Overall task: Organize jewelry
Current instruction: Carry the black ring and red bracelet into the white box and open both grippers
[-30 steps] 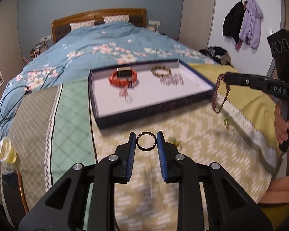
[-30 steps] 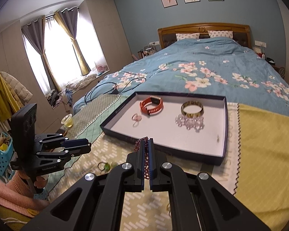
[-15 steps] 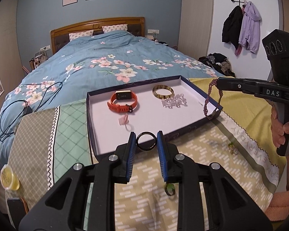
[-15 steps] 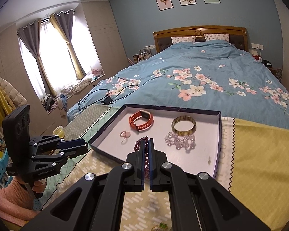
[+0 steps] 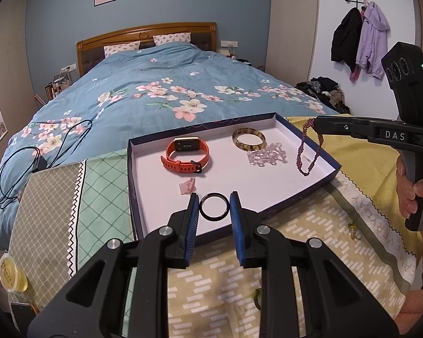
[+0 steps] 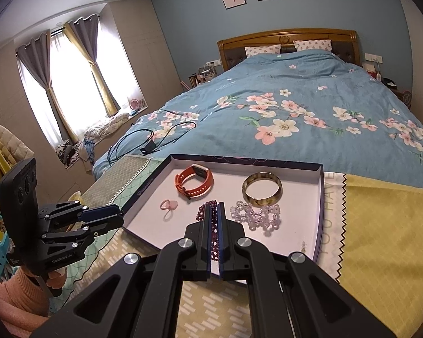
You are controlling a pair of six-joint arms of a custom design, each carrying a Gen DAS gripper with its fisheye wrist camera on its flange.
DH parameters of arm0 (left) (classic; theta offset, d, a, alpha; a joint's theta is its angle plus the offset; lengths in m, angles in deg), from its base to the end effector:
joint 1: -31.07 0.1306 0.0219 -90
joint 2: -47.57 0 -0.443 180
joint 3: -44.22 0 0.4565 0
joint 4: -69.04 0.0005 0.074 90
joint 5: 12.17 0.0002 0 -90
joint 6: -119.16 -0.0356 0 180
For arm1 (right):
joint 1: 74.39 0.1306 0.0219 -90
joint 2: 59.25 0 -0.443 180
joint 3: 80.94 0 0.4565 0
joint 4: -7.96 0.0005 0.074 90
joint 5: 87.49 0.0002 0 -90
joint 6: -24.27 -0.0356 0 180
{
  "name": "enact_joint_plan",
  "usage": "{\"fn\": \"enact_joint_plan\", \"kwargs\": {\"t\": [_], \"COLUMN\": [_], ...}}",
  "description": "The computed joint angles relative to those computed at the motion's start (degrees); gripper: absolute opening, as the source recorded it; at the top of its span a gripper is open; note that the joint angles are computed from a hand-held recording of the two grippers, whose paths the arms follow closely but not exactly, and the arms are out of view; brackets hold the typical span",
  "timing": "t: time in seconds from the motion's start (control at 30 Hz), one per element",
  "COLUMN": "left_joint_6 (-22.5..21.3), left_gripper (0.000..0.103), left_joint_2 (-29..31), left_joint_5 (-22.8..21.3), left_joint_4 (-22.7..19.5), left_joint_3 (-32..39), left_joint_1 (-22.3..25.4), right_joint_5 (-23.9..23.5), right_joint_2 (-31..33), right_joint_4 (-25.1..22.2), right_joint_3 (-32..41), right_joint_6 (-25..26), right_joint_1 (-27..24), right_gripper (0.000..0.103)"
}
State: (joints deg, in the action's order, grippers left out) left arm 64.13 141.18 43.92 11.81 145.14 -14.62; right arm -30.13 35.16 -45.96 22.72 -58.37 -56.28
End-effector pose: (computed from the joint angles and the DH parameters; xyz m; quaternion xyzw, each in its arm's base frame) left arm 0.4114 -0.3937 0.5514 -0.0156 0.9040 -0.0033 0.4272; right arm 0.5458 0.1982 0.5724 -0.3008 0.8399 0.2928 0.3439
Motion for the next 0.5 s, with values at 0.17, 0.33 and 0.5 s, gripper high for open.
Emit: {"fn": "enact_joint_plan", "kwargs": {"t": [0.17,0.33,0.5], "left_joint_6": [0.1,0.5,0.9], "left_gripper": [0.023,0.023,0.023], "left_joint_2": [0.6,1.7,2.7], "left_joint_5": [1.4,2.3,3.4], "left_joint_4": [-0.2,-1.0,-1.8], "left_joint_3": [0.3,1.1,1.7], "left_joint_1": [1.3,2.2,3.0], "right_joint_5": [0.5,1.0,1.1], "right_joint_2": [1.3,2.3,3.4], "right_joint_4": [-0.4,-0.7,-1.2], "right_joint_3": [0.9,1.6,2.5], "right_joint_6": [-0.2,-0.6,-0.8], "right_joint_1": [0.2,0.4,0.5], "right_gripper": [0.002,0.002,0.002]}}
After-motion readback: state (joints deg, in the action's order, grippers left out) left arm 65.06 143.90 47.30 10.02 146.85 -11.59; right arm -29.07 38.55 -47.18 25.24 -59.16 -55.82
